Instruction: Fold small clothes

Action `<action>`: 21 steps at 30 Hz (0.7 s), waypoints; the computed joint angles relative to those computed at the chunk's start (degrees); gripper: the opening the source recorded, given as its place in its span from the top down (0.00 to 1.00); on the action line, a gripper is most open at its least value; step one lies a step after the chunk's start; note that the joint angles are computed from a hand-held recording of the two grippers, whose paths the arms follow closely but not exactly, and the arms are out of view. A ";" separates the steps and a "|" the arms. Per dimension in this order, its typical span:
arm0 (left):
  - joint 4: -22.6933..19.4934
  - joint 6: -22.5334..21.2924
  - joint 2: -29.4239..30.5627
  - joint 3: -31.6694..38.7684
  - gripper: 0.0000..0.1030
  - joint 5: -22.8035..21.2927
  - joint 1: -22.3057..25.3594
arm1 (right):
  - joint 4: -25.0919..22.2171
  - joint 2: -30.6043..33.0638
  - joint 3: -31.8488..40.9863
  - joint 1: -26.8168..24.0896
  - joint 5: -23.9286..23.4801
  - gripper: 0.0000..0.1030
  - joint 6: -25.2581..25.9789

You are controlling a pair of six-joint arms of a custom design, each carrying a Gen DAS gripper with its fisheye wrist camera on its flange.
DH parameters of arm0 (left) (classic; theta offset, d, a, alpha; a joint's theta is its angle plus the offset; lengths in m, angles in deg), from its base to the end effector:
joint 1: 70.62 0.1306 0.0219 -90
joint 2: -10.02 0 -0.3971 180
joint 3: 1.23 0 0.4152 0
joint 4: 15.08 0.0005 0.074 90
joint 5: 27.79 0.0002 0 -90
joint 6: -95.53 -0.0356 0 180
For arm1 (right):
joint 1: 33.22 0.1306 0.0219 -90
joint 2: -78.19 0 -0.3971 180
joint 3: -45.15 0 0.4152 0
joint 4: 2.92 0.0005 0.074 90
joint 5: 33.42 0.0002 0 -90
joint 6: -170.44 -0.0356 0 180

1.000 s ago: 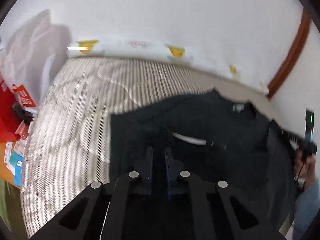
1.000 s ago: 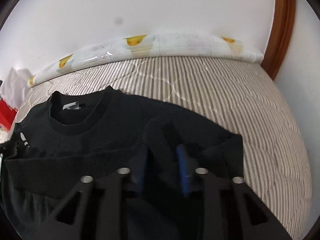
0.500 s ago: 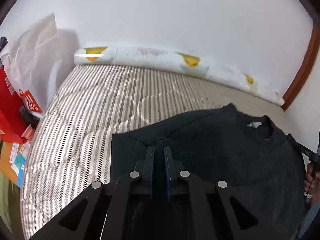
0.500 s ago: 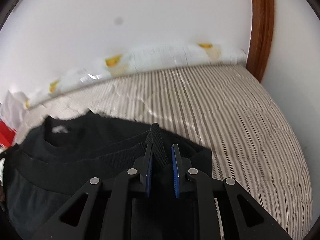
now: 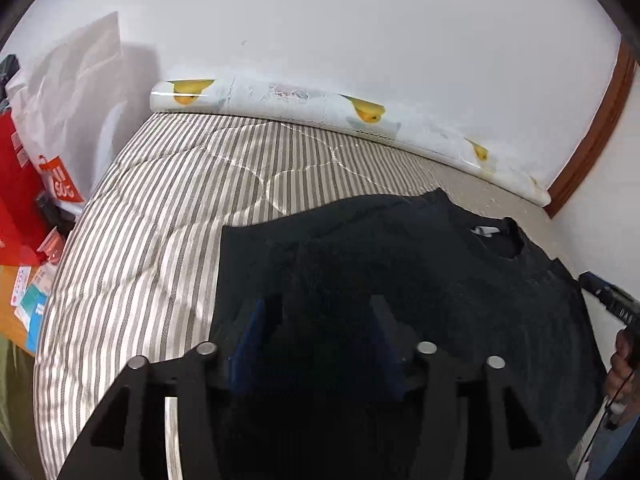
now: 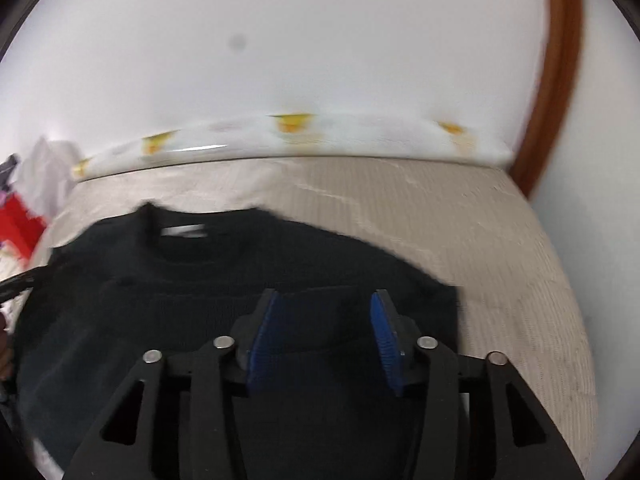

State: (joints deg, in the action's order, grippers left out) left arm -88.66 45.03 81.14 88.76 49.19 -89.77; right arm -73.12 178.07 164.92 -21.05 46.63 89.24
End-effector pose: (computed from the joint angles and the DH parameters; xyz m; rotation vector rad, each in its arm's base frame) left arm 0.3321 -0.1074 0.5518 -0.5297 2.4388 -0.1404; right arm 0.5364 0.1215 0.5790 -0.5203 2.3894 0.2386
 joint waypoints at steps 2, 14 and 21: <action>-1.09 1.46 -1.24 -0.23 0.50 -0.53 -1.43 | 0.21 -1.77 -2.34 3.50 -0.41 0.52 -0.08; -11.42 11.08 -9.69 -1.99 0.50 -9.22 -12.89 | 1.17 -4.24 -10.64 13.80 12.28 0.52 -5.09; -13.69 17.98 -13.42 -3.92 0.50 -12.09 -18.69 | 1.90 -11.41 -18.11 14.50 11.58 0.52 -5.38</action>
